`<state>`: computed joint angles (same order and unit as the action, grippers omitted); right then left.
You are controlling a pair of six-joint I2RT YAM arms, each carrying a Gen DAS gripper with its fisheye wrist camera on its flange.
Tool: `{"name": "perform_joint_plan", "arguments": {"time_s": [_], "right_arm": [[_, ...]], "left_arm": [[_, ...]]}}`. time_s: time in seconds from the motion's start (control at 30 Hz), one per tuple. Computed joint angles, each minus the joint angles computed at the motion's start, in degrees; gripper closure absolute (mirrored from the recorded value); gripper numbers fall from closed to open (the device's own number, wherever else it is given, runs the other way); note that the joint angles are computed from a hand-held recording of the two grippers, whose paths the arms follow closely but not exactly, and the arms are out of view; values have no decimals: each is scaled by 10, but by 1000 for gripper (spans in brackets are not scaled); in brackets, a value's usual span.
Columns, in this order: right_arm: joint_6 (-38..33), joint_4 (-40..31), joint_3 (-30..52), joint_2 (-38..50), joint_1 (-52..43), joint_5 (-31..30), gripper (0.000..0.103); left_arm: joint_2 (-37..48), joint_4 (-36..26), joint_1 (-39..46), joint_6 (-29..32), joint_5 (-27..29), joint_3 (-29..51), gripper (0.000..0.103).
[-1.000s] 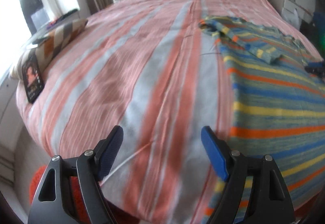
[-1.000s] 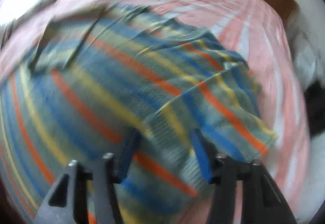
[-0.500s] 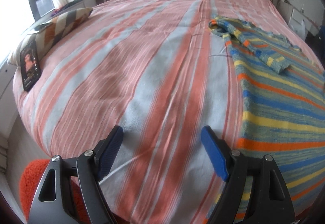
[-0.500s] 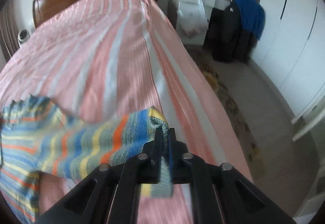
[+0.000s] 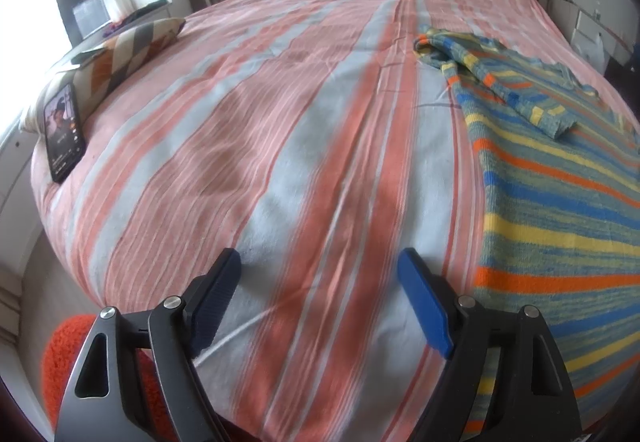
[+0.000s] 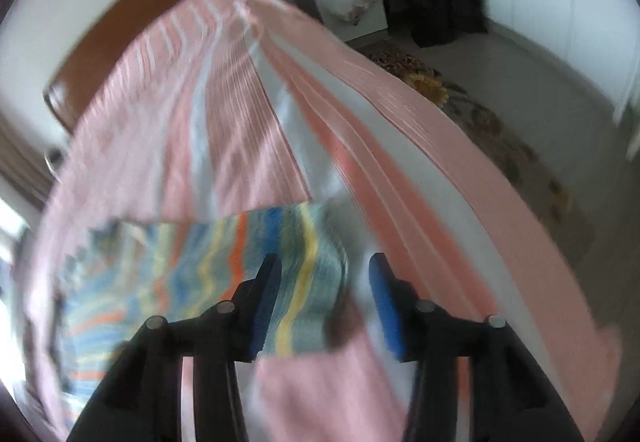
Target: Fold small clothes
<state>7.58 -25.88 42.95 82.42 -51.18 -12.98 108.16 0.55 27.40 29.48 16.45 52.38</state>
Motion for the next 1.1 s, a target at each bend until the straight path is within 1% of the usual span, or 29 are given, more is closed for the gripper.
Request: {"name": "perform_joint_plan", "arguments": {"time_s": [0.07,0.1,0.13,0.17,0.2,0.23,0.27,0.3,0.33,0.37,0.4,0.47,0.5,0.53,0.6,0.67,0.73,0.77,0.8,0.83,0.9,0.93,0.97,1.0,1.03,1.1], "right_arm": [[14,-38,-26,-50,-30,-56,57],[42,-32,-38,-45,-26,-80,57],[63,-28,-56,-34,-35,-118,57],[72,-25,-72,-30,-45,-141,57],[100,13,-82,-2,-40,-155,58],[131,65,-104,8,-34,-154,59],[167,131,-130,12,-26,-150,60],[197,185,-147,21,-20,-154,70],[217,224,-158,31,-16,-161,85],[218,239,-158,37,-4,-148,98],[209,222,-153,25,14,-103,98],[192,167,-147,-22,56,7,98],[185,153,-147,-35,65,33,99],[176,152,-146,-31,70,48,99],[159,154,-147,-16,74,56,99],[161,182,-133,19,89,70,99],[145,168,-140,-2,77,63,96],[131,167,-141,-9,68,51,88],[119,159,-143,-22,62,43,77],[108,147,-149,-45,58,42,71],[88,104,-166,-117,53,55,50],[79,77,-172,-160,56,72,45],[73,43,-179,-215,62,99,39],[68,13,-185,-266,67,123,35],[63,-23,-192,-325,72,140,34],[56,-108,-196,-437,81,145,33]], "left_arm": [[2,-1,-1,-3,1,2,20],[3,-1,-1,-6,2,3,19],[4,-1,-1,-8,2,3,19],[5,-1,-2,-10,2,4,18],[6,0,-2,-12,3,4,18],[6,1,-2,-12,3,3,18],[5,1,-1,-12,3,3,16],[5,0,1,-10,3,2,15],[6,-1,2,-9,3,3,14],[6,-4,4,-8,3,4,13],[6,-8,7,-6,4,6,13],[7,-18,12,-6,7,10,12],[9,-21,13,-8,9,12,12],[11,-21,12,-10,9,14,11],[12,-8,6,-14,4,9,9],[10,12,1,-11,-4,-1,6],[9,27,1,-8,-10,-9,1],[11,27,3,-8,-9,-9,1],[15,22,7,-8,-4,-4,0],[18,19,9,-12,1,-1,0],[22,23,9,-13,3,-1,0],[23,28,10,-14,4,-3,0],[24,34,12,-13,10,-7,0],[26,32,15,-9,17,-4,0],[28,17,17,-2,21,4,0],[19,-51,17,30,12,34,1]]}}
